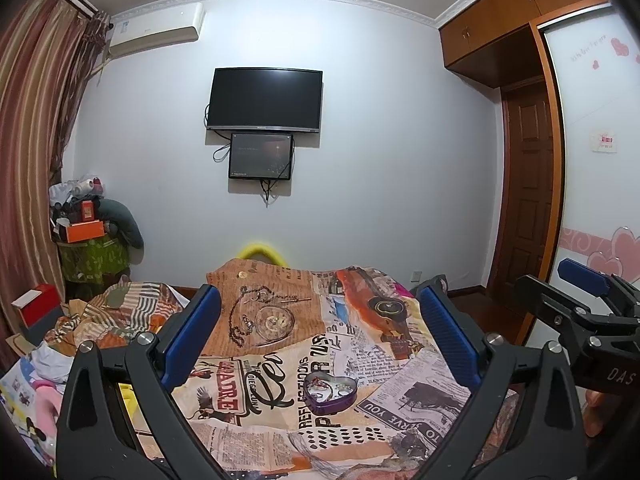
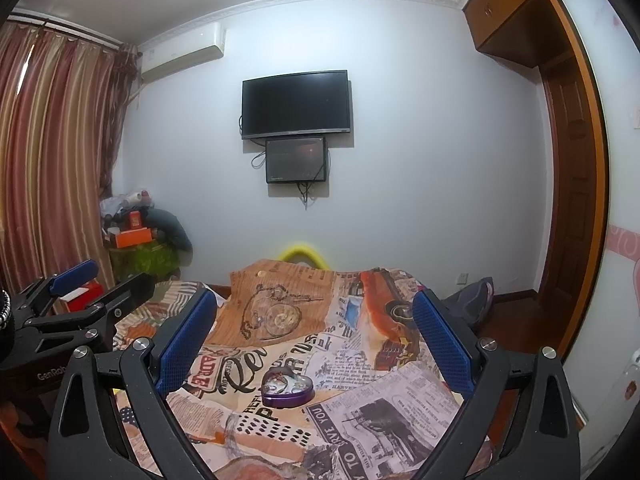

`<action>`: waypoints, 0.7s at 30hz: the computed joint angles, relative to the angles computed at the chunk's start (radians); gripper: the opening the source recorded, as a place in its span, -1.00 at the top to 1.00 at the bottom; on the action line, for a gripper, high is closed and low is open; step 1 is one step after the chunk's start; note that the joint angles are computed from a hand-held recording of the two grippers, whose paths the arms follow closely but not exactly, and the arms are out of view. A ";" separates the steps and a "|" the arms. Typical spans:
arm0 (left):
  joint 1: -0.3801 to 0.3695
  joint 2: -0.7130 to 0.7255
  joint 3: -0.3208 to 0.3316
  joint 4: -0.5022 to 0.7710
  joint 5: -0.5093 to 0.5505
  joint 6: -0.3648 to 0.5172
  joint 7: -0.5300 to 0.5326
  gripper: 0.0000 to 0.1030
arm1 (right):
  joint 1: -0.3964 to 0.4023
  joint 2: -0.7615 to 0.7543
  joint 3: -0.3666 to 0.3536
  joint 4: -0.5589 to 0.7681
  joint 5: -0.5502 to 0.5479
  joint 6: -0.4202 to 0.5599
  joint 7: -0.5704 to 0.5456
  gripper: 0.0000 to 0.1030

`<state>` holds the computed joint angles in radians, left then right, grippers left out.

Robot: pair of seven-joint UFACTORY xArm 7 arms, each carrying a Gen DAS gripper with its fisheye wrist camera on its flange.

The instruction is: Organize jewelry

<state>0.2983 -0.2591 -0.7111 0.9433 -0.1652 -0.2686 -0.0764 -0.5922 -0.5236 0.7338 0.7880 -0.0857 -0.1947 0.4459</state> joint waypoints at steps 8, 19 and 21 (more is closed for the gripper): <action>-0.079 0.018 0.075 0.005 0.014 0.014 -0.001 -0.94 | -0.001 -0.001 0.001 0.000 0.001 0.001 0.000 -0.89; -0.173 0.034 0.167 0.003 0.036 0.017 -0.014 -0.94 | 0.000 0.006 -0.001 0.004 -0.001 0.004 0.001 -0.90; -0.145 0.033 0.139 0.006 0.027 0.017 -0.005 -0.94 | 0.000 0.008 -0.001 0.005 -0.002 0.004 0.001 -0.90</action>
<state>0.1530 -0.2257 -0.5719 0.9494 -0.1380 -0.2519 -0.0816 -0.5926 -0.5155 0.7324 0.7927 -0.0877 -0.1904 0.4464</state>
